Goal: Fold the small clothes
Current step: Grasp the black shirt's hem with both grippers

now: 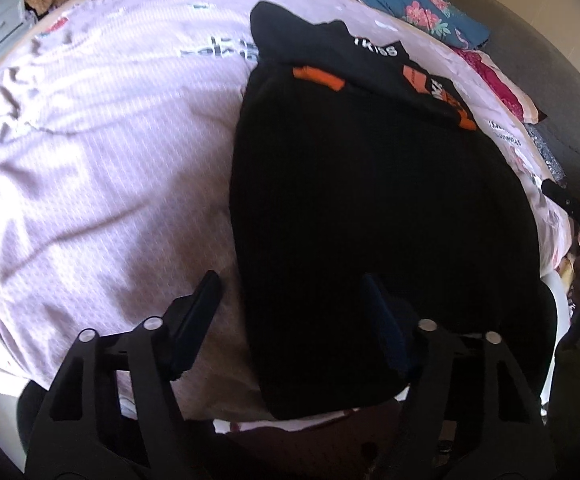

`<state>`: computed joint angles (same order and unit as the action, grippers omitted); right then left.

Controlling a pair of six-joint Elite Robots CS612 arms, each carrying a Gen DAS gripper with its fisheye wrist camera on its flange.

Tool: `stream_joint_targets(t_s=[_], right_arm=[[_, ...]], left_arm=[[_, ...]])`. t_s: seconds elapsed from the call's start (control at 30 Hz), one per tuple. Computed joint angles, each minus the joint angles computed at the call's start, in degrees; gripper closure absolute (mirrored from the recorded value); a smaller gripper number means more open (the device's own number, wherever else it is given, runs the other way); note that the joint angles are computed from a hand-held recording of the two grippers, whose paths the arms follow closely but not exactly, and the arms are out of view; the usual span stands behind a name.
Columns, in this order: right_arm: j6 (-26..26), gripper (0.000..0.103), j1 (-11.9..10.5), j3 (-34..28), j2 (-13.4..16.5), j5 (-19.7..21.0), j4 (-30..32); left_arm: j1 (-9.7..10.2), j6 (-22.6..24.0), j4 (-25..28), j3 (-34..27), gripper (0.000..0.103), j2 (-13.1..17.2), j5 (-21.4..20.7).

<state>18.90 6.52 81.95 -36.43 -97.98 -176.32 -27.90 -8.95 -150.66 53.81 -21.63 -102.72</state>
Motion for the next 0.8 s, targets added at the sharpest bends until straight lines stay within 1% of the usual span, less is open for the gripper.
stream_joint_targets(t_s=[0.1, 0.27, 0.33, 0.47, 0.6, 0.73, 0.77, 0.8], right_arm=[[-0.12, 0.005, -0.06, 0.88, -0.43, -0.03, -0.36], [-0.87, 0.005, -0.10, 2.28, -1.16, 1.01, 0.02], [-1.19, 0.005, -0.13, 3.21, -1.57, 1.79, 0.22], [-0.95, 0.005, -0.45, 5.38, -2.43, 3.94, 0.59], [-0.48, 0.006, -0.91, 7.80, -3.34, 6.52, 1.12], [0.20, 0.007, -1.07, 10.11, -4.25, 7.06, 1.37], [0.50, 0.008, -1.16, 10.58, -4.42, 7.31, 1.22], [0.81, 0.015, -1.29, 11.02, -4.60, 7.56, 1.20]], left_arm=[[0.02, -0.38, 0.13, 0.40, 0.048, -0.09, -1.04], [0.00, -0.29, 0.31, 1.32, 0.051, -0.47, -2.61], [0.22, -0.87, 0.59, 1.44, 0.055, -0.48, -4.02], [0.39, -0.91, 0.32, 2.52, 0.068, -0.89, -5.44], [0.42, -0.61, 0.24, 2.84, 0.075, -0.96, -6.30], [0.41, -0.97, 0.28, 2.46, 0.076, -0.60, -6.41], [0.41, -0.99, 0.36, 2.34, 0.076, -0.53, -6.39], [0.39, -0.95, 0.47, 2.13, 0.076, -0.42, -6.34]])
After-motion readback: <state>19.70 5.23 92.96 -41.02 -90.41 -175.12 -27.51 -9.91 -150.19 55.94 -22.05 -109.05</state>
